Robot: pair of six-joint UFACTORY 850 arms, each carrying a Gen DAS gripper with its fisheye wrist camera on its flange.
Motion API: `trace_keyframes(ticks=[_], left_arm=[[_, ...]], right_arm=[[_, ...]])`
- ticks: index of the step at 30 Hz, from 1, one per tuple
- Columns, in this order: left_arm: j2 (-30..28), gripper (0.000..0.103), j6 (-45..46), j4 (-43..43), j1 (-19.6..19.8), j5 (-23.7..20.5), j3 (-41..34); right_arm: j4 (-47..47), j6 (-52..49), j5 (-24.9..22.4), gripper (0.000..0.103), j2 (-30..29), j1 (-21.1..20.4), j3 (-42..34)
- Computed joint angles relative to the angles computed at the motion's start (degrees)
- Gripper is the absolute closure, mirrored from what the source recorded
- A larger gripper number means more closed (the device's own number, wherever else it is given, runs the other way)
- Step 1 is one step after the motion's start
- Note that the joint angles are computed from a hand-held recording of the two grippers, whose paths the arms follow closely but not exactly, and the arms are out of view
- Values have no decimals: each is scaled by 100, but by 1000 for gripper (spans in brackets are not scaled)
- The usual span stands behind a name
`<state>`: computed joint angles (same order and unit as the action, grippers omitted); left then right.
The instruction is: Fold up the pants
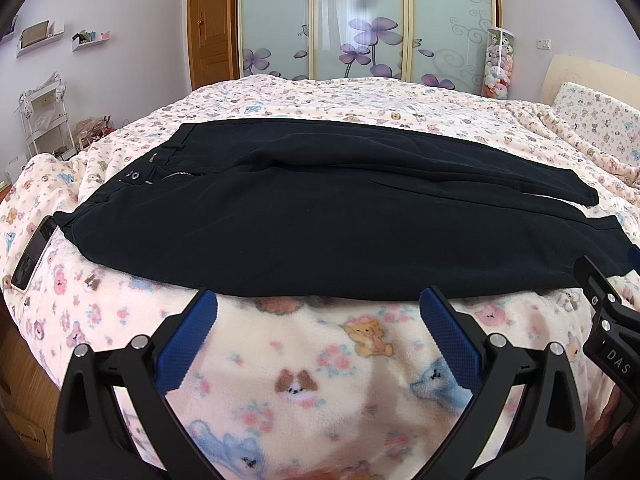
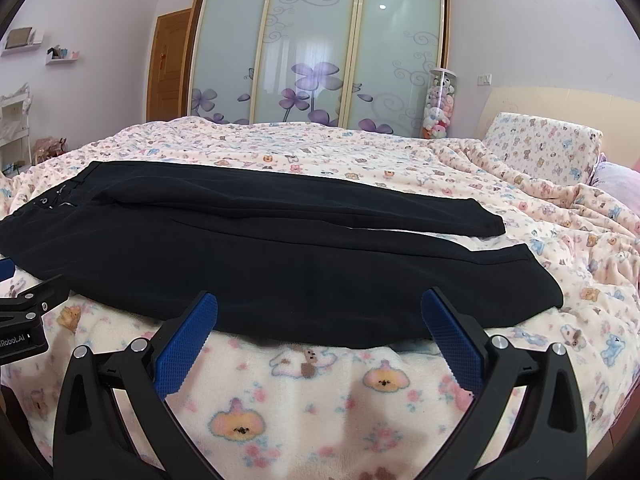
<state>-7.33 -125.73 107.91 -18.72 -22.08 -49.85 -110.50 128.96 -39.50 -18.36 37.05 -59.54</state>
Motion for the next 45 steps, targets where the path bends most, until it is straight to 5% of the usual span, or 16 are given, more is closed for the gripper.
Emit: trace_keyframes(ticks=[45], left_arm=[[-14,2,60,-67,19,36,-9]], right_arm=[[-184,385,143,1,20,-2,20]])
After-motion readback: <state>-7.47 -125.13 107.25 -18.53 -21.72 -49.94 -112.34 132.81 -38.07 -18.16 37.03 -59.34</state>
